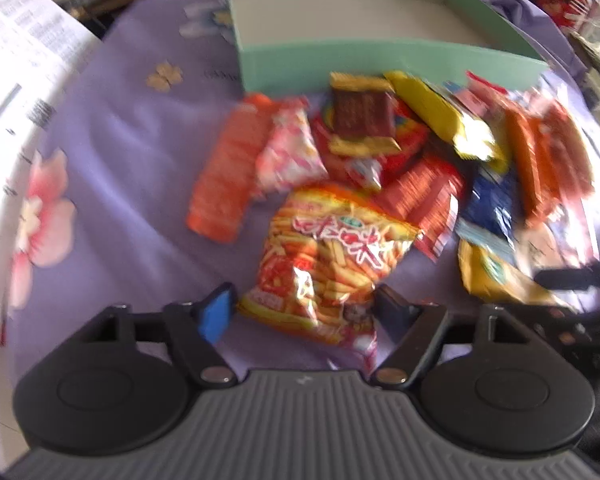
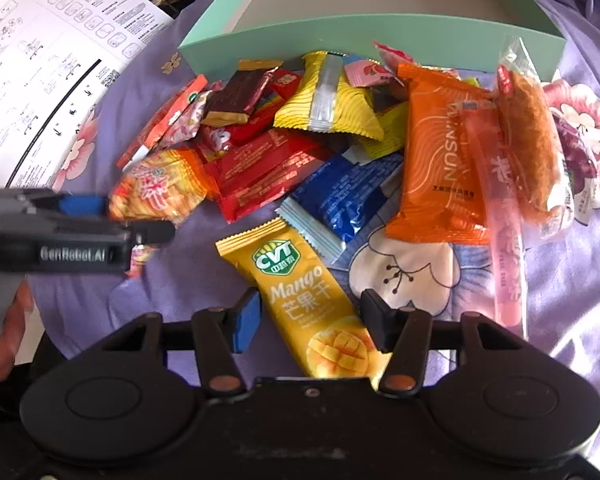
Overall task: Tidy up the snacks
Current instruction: 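Grasp the yellow CVT mango bar with the right tool while the left tool grasps the orange chip bag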
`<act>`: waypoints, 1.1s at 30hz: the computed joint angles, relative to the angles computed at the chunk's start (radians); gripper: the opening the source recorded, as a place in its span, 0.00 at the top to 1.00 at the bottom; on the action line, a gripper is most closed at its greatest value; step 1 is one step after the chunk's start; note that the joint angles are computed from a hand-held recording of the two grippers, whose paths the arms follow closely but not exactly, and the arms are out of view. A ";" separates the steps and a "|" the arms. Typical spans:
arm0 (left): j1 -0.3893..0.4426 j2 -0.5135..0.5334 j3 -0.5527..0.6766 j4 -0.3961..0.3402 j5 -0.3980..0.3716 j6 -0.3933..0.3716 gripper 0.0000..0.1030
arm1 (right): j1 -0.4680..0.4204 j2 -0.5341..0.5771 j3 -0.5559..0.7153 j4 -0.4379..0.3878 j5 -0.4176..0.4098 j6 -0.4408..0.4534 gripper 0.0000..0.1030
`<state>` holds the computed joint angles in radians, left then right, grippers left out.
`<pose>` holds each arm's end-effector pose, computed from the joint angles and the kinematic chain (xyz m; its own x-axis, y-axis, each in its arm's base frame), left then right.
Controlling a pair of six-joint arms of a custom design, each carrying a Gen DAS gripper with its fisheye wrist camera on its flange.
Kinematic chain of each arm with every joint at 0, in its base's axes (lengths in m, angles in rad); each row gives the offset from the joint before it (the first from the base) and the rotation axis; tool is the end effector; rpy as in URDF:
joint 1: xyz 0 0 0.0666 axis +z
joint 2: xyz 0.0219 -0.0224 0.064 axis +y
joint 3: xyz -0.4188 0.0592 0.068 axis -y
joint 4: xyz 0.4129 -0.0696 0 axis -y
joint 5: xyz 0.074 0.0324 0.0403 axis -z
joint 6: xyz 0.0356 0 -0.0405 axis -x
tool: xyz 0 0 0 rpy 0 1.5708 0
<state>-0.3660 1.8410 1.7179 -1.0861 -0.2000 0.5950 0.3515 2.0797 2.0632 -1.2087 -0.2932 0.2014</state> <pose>0.6068 -0.2254 0.3634 -0.8831 -0.2498 -0.3971 -0.2534 0.9663 -0.0444 0.6863 0.2622 0.3546 -0.7812 -0.4905 -0.3863 -0.5897 0.7828 0.1987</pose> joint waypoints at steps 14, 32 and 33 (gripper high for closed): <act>-0.017 0.027 0.059 0.001 -0.112 -0.145 0.04 | 0.010 -0.042 -0.073 0.055 0.044 0.133 0.45; -0.014 0.050 0.055 -0.008 -0.007 -0.114 0.38 | 0.036 -0.072 -0.120 0.109 0.094 0.214 0.60; -0.015 0.048 0.055 -0.010 -0.010 -0.114 0.43 | 0.035 -0.072 -0.116 0.105 0.094 0.204 0.61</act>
<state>-0.3810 1.8892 1.7727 -1.0958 -0.2105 0.4810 0.3869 2.0072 1.9467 -1.1037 -0.1989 0.4056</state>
